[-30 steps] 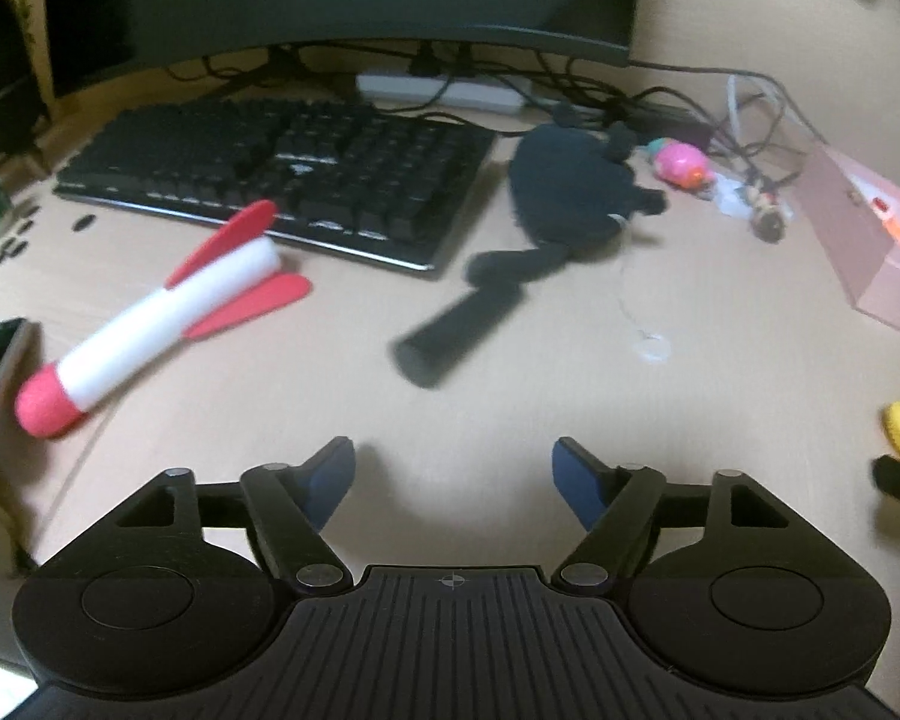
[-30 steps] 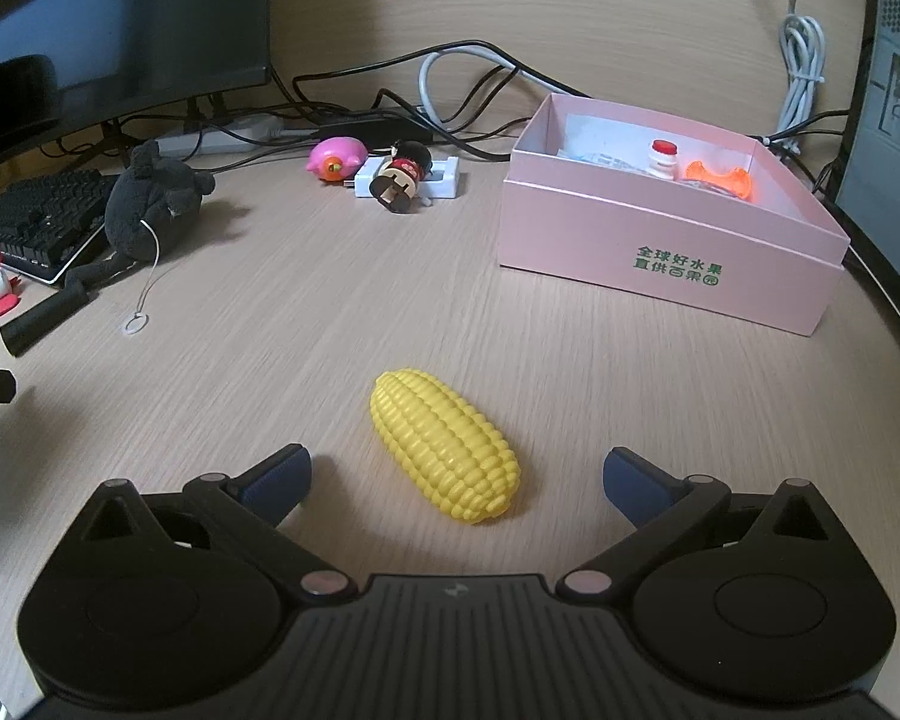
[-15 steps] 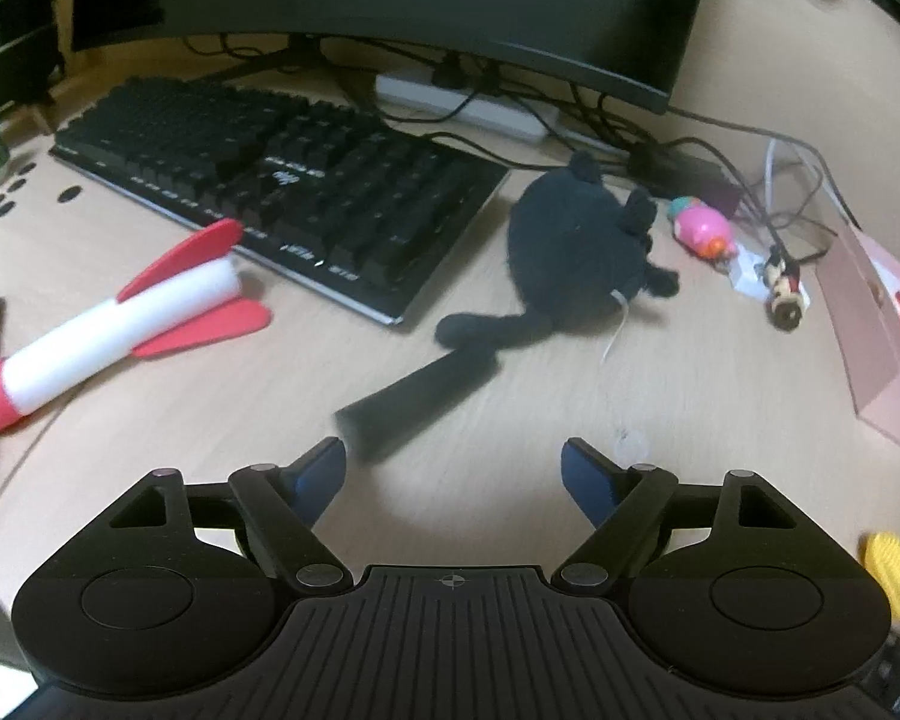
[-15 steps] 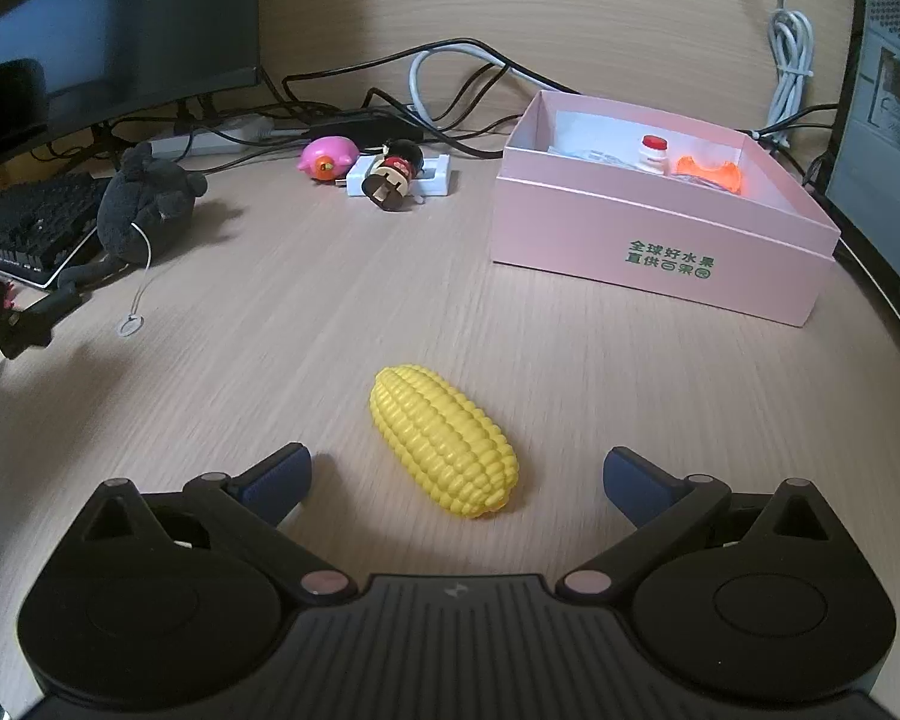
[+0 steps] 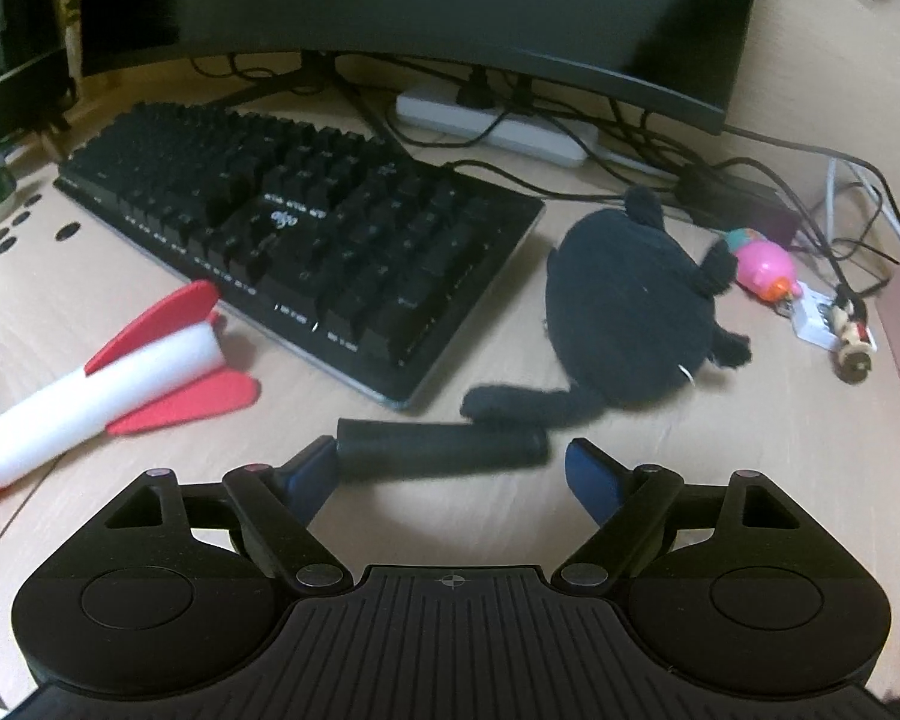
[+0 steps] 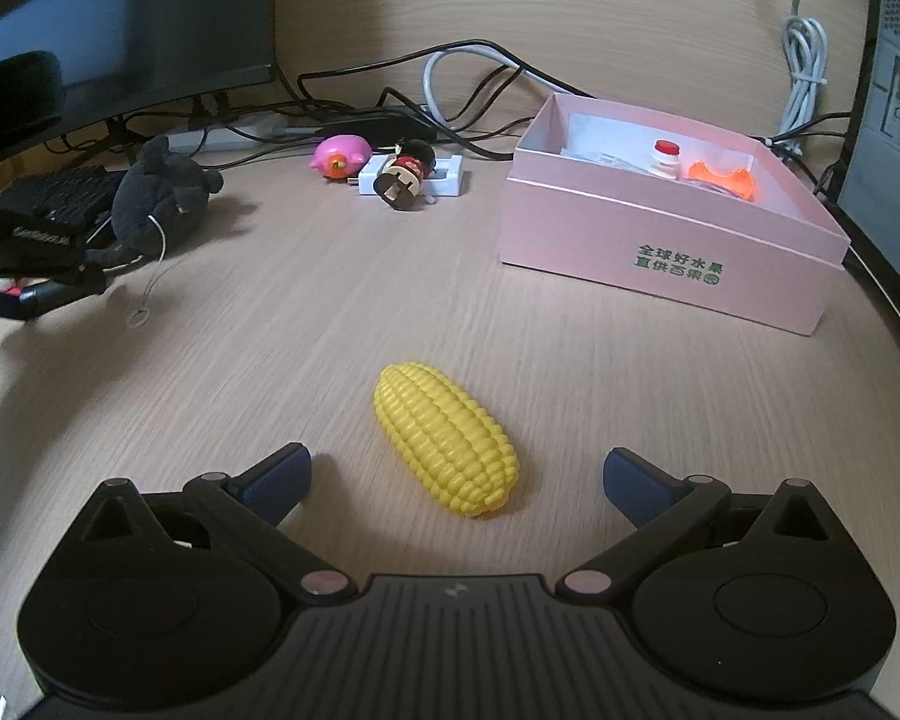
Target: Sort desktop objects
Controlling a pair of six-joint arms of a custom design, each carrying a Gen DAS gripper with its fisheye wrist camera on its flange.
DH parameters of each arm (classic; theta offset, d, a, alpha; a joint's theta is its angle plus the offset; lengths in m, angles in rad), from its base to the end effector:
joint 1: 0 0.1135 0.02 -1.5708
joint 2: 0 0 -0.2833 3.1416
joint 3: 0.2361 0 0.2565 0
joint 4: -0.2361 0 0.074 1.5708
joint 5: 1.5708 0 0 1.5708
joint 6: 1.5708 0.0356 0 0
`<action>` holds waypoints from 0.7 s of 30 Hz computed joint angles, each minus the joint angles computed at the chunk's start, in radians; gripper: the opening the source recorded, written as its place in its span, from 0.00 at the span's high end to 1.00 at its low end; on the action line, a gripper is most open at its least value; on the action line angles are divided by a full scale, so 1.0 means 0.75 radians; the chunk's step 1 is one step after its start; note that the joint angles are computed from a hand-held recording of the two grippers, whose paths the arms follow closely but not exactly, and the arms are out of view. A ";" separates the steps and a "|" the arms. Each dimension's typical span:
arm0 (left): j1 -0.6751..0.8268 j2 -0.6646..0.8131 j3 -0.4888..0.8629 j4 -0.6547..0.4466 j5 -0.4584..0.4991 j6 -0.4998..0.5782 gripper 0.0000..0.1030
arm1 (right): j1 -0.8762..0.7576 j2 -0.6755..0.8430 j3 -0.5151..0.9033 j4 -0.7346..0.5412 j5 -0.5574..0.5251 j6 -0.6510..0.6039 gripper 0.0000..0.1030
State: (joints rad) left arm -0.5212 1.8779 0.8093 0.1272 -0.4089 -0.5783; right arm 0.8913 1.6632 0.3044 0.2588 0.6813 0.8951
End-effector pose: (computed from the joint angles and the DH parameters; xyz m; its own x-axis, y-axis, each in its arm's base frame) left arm 0.3028 -0.1575 0.1076 -0.7258 -0.1616 -0.6686 -0.1706 0.9839 -0.0526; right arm 0.1452 0.1441 0.0738 -0.6817 0.1207 -0.7217 0.1714 0.9852 0.0029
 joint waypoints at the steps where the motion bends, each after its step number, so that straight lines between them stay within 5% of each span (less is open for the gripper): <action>1: -0.002 0.011 0.015 -0.007 -0.013 0.002 0.20 | -0.001 -0.002 -0.003 0.004 -0.003 -0.006 0.00; 8: -0.061 -0.025 -0.037 0.003 -0.032 0.056 0.23 | -0.033 -0.024 -0.037 0.068 -0.039 -0.089 0.00; 15: -0.248 -0.167 -0.187 -0.030 -0.009 0.053 0.23 | -0.174 -0.204 -0.117 0.041 -0.231 -0.308 0.00; 21: -0.353 -0.198 -0.208 -0.048 0.026 0.034 0.22 | -0.155 -0.276 -0.146 -0.134 -0.046 -0.197 0.00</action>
State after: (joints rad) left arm -0.7863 1.7294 0.6533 0.0916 -0.3895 -0.5530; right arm 0.7754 1.4564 0.1946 0.1582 0.6469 0.7474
